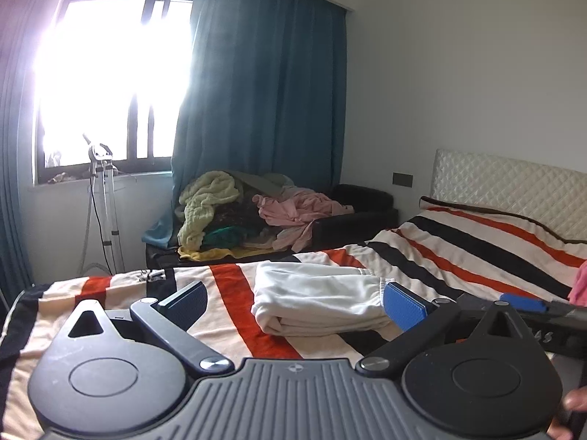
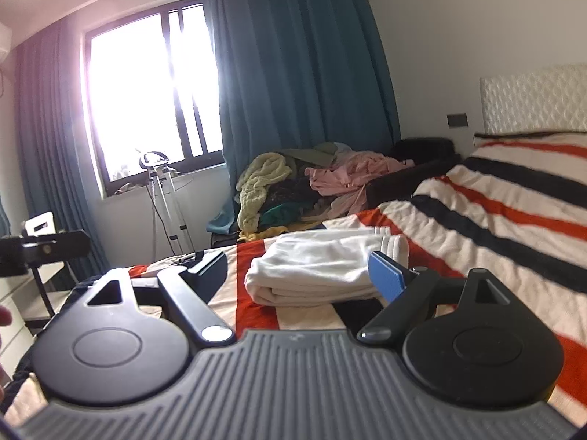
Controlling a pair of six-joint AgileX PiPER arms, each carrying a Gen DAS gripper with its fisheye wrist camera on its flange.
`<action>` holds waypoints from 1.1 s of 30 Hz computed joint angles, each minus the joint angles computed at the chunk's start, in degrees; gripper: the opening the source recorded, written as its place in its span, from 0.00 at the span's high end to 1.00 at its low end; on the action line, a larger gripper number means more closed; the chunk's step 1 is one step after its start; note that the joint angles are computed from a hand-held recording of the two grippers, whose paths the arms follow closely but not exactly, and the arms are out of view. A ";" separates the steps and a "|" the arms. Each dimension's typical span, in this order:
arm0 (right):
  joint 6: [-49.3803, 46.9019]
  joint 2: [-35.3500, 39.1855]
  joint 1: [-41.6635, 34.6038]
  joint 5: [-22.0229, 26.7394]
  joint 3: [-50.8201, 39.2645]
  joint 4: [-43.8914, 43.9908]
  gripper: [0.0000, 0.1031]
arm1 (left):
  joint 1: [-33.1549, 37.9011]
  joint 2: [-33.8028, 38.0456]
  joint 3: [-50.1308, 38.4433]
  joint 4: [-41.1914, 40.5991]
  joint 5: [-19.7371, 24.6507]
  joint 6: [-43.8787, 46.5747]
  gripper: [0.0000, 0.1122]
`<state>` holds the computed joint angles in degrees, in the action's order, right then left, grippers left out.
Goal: Fold clothes
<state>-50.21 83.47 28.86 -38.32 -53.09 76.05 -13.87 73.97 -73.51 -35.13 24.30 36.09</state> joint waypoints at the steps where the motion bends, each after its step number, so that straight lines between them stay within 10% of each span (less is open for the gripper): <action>1: 1.53 0.88 0.10 -0.54 0.35 -1.05 0.17 | -0.32 0.16 1.09 -0.63 -1.25 0.94 0.09; 20: 9.90 9.55 -0.05 -4.25 0.31 -4.08 0.18 | 2.78 6.78 6.54 -23.38 -4.29 23.72 0.09; 33: 8.17 11.92 1.04 -5.92 -1.29 -2.61 0.18 | 1.49 6.71 7.49 -19.09 -6.92 19.90 0.09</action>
